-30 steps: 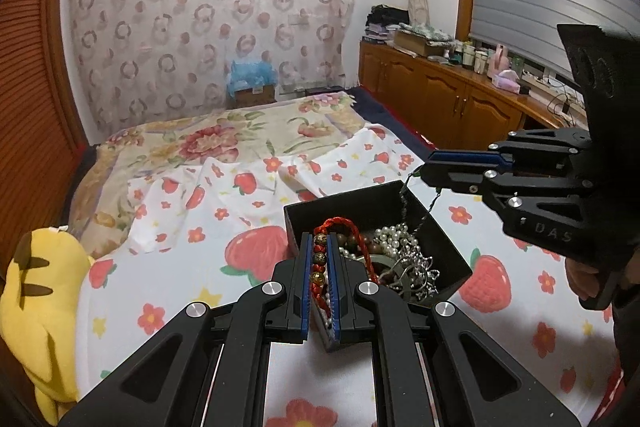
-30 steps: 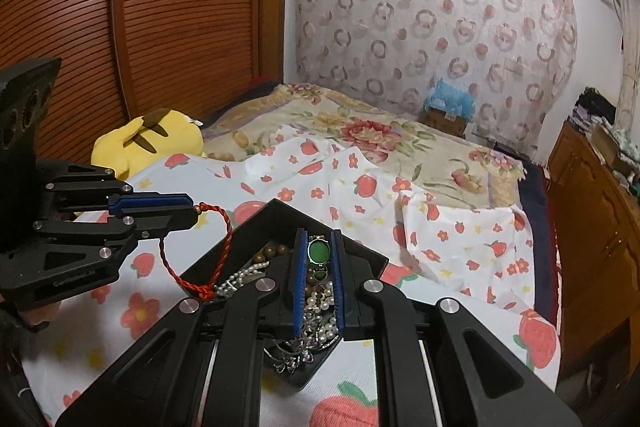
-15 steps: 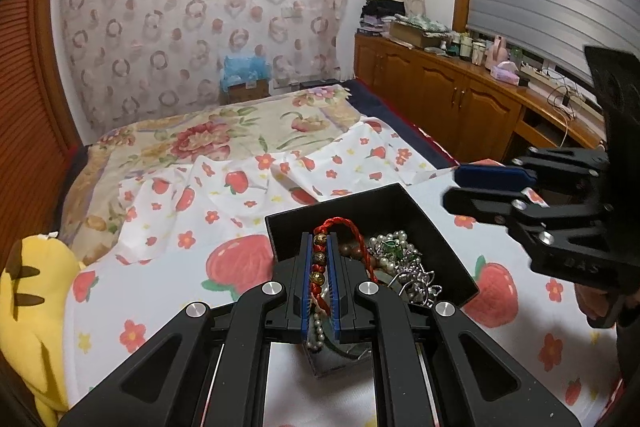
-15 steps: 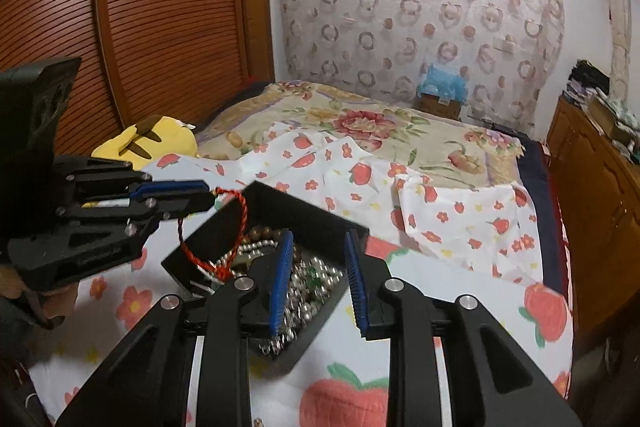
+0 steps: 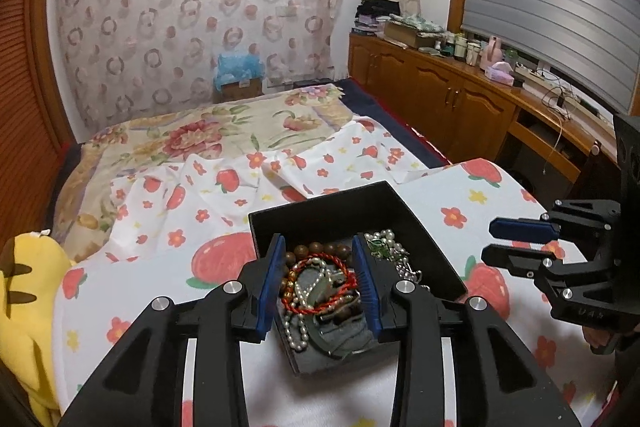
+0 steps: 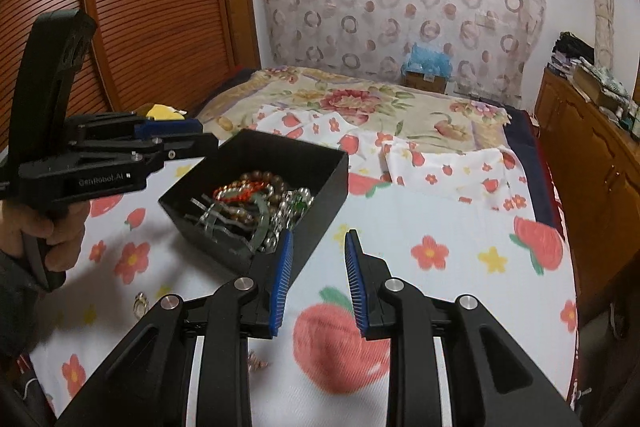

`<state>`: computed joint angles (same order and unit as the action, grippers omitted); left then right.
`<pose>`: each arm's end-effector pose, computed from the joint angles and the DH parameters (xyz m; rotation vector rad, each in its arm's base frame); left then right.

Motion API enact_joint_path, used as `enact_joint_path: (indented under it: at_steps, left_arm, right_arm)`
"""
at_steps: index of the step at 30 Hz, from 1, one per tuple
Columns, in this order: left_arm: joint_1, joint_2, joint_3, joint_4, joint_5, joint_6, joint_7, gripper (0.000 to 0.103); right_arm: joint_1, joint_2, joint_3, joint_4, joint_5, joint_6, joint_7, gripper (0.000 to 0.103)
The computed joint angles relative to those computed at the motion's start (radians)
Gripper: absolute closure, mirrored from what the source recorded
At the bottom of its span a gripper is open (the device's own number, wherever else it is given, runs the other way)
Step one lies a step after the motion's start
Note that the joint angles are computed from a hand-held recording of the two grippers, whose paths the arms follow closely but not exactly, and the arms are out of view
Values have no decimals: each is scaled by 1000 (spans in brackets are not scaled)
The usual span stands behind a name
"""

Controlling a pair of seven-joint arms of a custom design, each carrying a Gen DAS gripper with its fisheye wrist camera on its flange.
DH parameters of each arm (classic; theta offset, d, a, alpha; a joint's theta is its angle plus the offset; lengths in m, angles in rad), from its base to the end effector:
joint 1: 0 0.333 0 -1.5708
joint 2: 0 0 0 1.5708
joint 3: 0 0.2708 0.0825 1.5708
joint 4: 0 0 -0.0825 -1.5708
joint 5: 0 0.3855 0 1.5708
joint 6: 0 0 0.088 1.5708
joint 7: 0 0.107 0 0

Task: Organize jewelry
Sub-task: 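Open the right tool releasing the pendant while the left tool releases the bracelet into the box, then grasp the gold ring with the left tool while the right tool grasps the small gold earring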

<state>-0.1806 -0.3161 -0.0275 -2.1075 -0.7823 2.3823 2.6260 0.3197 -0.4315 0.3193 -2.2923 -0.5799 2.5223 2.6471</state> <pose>0.5088 -0.1159 0.5750 -0.9292 2.4503 -1.1637 0.3855 0.3099 0.5384 -1.6627 1.7468 -0.7215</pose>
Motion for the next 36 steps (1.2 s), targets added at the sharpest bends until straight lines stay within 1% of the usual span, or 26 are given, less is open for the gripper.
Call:
enact_joint_path:
  at_steps: [3,4,7,8,9,11,13,14,22,27,31,33,35,36]
  left_arm:
    - [-1,-40,13,-36,-14,-13,22,66]
    - [-1,-49,19,-44,-18,-19,29,62]
    - [2,-73,33,-63,-15,-42,49,59]
    - [3,-84,34,-73,-12,-40,57,54]
    - [3,-95,37,-84,-11,-36,66,51]
    - [2,-115,44,-102,-12,-34,77,40]
    - [2,-135,55,-120,-12,-37,85,35]
    - [3,-144,61,-127,-8,-47,88,33]
    - [29,-214,86,-212,59,-89,102,32]
    - [45,-232,96,-250,94,-109,97,32]
    - [53,-247,99,-279,117,-126,90,32]
    - [54,-255,99,-291,124,-137,87,32]
    - [53,-259,99,-299,129,-145,87,32]
    - [53,-263,99,-304,132,-149,86,32]
  right_arm:
    - [13,-13,11,-13,6,-13,9,74]
    - [17,-13,15,-14,8,-17,9,74]
    - [28,-9,21,-7,10,-31,3,74]
    - [31,-7,23,-3,9,-38,1,74]
    - [32,-4,26,4,5,-49,-1,74]
    - [38,-2,25,7,3,-52,-2,74]
    - [46,-2,24,10,6,-57,-5,64]
    - [50,-1,22,11,9,-57,-9,63]
    - [94,22,7,-2,73,-67,-64,61]
    - [120,47,-5,-15,123,-69,-96,61]
    - [130,65,-9,-11,139,-68,-111,62]
    - [130,79,-7,2,133,-82,-116,71]
    - [130,93,-7,14,127,-91,-118,73]
    - [133,95,-10,15,128,-93,-120,76]
